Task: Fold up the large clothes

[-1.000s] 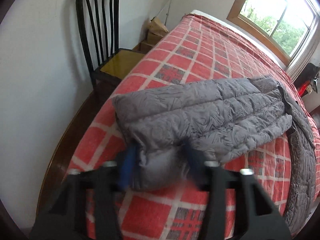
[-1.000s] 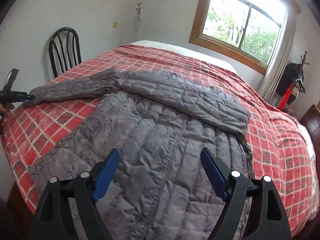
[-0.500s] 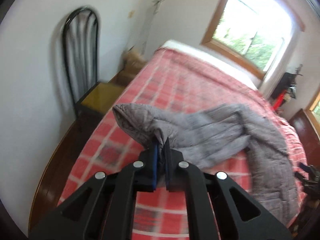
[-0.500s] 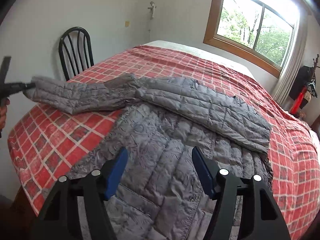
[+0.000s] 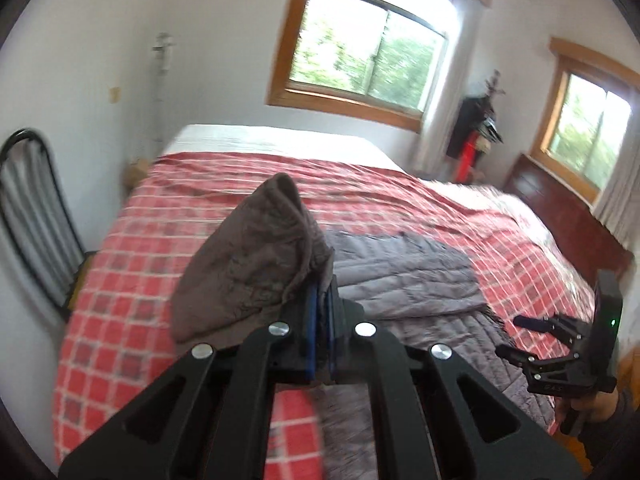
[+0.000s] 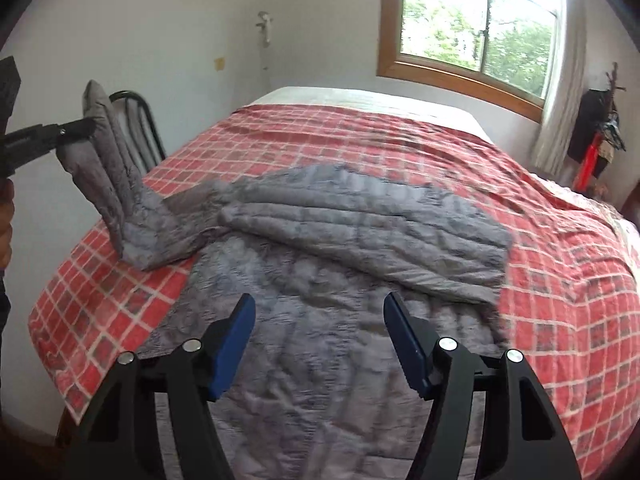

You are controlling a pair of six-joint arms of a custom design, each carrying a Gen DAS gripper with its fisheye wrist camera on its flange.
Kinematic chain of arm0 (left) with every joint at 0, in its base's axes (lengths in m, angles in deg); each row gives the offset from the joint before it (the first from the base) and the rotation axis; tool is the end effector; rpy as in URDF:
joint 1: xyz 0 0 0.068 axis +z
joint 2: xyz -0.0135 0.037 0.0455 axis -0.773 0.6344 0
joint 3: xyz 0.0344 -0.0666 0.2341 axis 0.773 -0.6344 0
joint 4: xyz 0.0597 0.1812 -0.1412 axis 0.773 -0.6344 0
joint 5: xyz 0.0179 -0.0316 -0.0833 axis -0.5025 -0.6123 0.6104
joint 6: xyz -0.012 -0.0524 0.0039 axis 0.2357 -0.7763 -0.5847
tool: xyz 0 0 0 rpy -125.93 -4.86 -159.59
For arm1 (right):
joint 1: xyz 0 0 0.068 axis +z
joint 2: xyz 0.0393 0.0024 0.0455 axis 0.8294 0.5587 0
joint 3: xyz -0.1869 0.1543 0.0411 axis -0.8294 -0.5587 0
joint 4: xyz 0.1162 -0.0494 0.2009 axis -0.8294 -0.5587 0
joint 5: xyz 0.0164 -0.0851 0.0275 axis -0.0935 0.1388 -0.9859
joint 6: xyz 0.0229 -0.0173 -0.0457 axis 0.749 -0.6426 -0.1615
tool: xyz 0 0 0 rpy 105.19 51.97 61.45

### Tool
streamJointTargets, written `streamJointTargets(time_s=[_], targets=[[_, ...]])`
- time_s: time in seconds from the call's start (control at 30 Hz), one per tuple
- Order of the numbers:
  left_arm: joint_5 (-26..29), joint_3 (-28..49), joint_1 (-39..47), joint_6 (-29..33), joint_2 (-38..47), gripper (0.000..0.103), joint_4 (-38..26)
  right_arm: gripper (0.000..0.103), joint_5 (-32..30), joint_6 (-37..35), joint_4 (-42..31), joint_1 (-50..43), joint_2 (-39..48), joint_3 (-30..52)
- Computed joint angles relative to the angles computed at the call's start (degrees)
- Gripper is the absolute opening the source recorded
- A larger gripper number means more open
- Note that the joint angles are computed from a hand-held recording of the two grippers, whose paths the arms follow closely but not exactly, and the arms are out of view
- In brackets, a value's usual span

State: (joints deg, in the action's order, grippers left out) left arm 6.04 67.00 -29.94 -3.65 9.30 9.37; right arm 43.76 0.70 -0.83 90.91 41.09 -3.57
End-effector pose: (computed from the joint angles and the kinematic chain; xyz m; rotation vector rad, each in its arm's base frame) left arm 0.2817 0.0779 0.3393 0.6187 2.1608 -0.5783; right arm 0.1316 0.0709 0.2792 0.1960 2.3683 -0.0664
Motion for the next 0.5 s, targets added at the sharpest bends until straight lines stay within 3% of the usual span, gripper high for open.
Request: streamJointTargets(time_s=[0.13,0.27,0.5], targets=[[-6.21,-10.81,-13.12,-7.42,-5.01,0.002,10.0,0.066,-4.57,-7.99,1.38,-11.18,-4.83,-3.65],[-14.05,-20.78,-27.72,-15.79,-5.99,0.002,20.99,0.067,-13.68,-20.01,7.39,-28.79,-6.72,-8.98],[-24.77,-28.7,-43.83,-24.36,2.1,0.002,35.43,0.067,-24.64,-32.85,22.64,-48.62,4.73,-14.08]])
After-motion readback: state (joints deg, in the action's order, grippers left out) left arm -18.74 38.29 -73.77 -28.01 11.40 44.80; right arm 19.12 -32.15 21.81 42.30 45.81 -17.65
